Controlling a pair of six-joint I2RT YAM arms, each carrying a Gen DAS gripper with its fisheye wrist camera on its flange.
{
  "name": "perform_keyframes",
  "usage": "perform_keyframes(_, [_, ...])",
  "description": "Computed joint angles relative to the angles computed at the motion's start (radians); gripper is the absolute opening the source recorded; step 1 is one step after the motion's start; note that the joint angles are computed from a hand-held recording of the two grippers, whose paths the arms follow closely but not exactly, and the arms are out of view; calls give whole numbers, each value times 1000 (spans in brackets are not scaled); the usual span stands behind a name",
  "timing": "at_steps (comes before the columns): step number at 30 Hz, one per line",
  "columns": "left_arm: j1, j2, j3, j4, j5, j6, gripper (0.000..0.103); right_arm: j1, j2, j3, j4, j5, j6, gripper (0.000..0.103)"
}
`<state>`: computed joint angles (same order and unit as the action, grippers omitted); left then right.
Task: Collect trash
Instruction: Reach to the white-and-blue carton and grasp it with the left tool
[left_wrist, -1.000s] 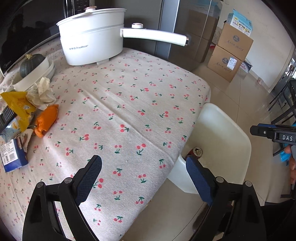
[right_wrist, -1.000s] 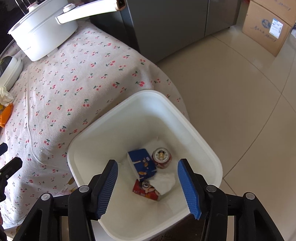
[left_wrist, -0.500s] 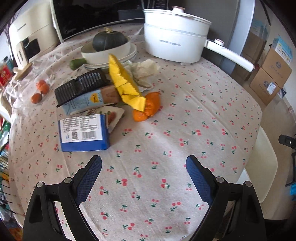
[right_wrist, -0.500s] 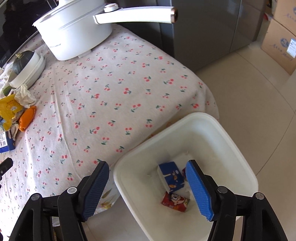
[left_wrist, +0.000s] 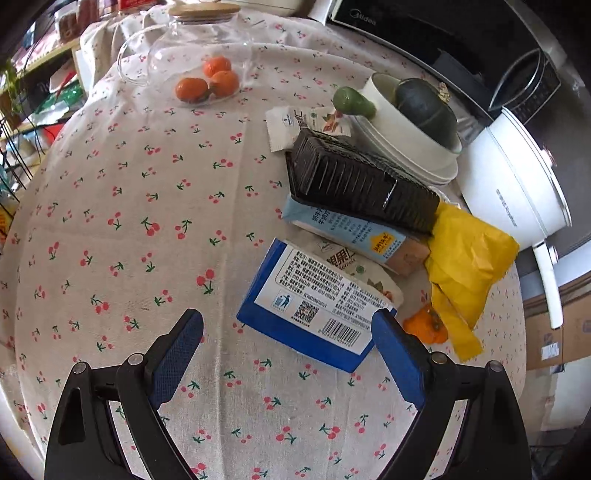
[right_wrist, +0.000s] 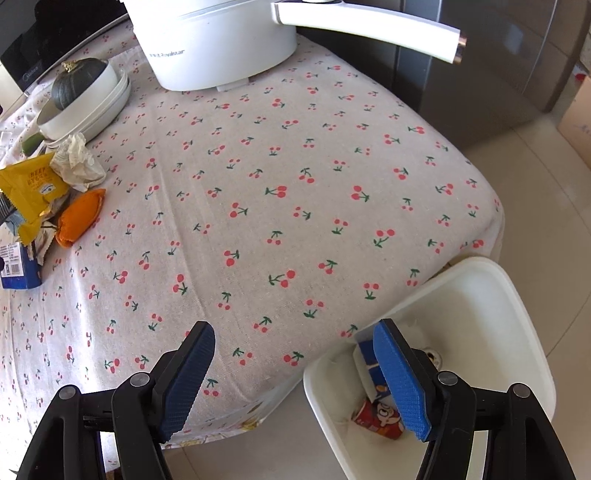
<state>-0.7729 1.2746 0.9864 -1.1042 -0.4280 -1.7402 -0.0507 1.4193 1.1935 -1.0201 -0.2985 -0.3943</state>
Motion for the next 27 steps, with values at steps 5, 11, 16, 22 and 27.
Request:
perform_keyframes(5, [81,69,30,74,20,-3,94,7,33,27,-4,-12,31,75])
perform_keyframes(11, [90,212,104,24,14,-38,94,23,48,43,-18,-21,38,75])
perform_keyframes(16, [26,184,66,0,2,-61,94,46,33,39,-16,-16,32,75])
perform_keyframes(22, [-67,26,-52,45,31,-144,85,79,18,32,-18,-22,69,75])
perform_keyframes(27, [-145,-50,-85,51,15,-64,73,99,-19,12,-23,-26,67,75])
